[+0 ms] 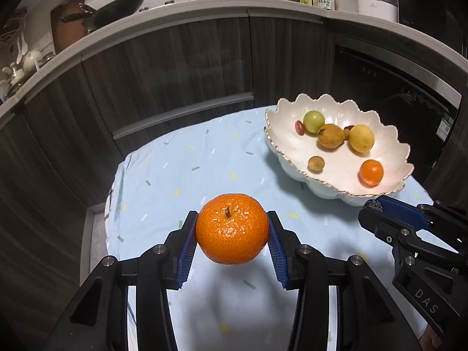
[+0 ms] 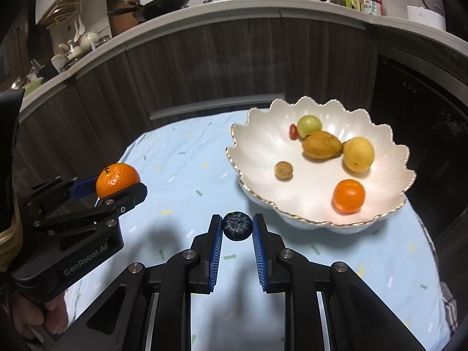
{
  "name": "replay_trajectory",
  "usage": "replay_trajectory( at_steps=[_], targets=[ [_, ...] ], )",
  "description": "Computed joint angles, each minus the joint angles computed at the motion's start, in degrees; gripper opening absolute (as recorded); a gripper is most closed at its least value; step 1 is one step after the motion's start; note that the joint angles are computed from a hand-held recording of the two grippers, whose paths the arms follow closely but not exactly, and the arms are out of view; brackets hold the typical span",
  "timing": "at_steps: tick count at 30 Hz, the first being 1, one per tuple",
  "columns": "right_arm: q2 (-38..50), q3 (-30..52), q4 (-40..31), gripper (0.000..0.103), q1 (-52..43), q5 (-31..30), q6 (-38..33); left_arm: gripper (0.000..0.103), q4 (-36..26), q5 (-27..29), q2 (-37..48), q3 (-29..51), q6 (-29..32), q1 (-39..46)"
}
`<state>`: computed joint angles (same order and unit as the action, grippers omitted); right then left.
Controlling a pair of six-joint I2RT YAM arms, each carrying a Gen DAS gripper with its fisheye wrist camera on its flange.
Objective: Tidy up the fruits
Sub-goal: 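Carry the blueberry over the bowl with the right gripper while the left gripper carries the tangerine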
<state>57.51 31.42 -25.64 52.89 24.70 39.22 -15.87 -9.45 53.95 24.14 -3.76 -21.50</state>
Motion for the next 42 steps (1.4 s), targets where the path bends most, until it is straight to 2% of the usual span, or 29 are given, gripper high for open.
replay_trajectory(
  at_steps=[8,16,22,30,42],
  targets=[
    [-8.11,-0.32,-5.12,0.022,-3.06,-0.72,-2.56,0.045,-6.63,-8.62,-1.48,4.33,-7.93,-10.24],
    [-15.37,-0.08,-9.6,0.022,-11.38,-4.51,-8.89,0.045,-8.66,-14.47,3.49,10.12,-13.87,-18.51],
    [-18.75,0.21,-10.95,0.022,-20.61,-9.53,-15.45,0.045,-7.82,-15.89,8.86,13.91,-16.0,-21.94],
    [-19.15,0.66,-9.64,0.022,-33.5,-17.15,-24.39,0.045,-6.3,-16.71,15.68,18.31,-17.64,-24.26],
    [-11.3,1.03,-3.68,0.022,-47.31,-27.01,-34.94,0.045,-2.73,-15.92,26.55,23.53,-19.28,-24.6]
  ],
)
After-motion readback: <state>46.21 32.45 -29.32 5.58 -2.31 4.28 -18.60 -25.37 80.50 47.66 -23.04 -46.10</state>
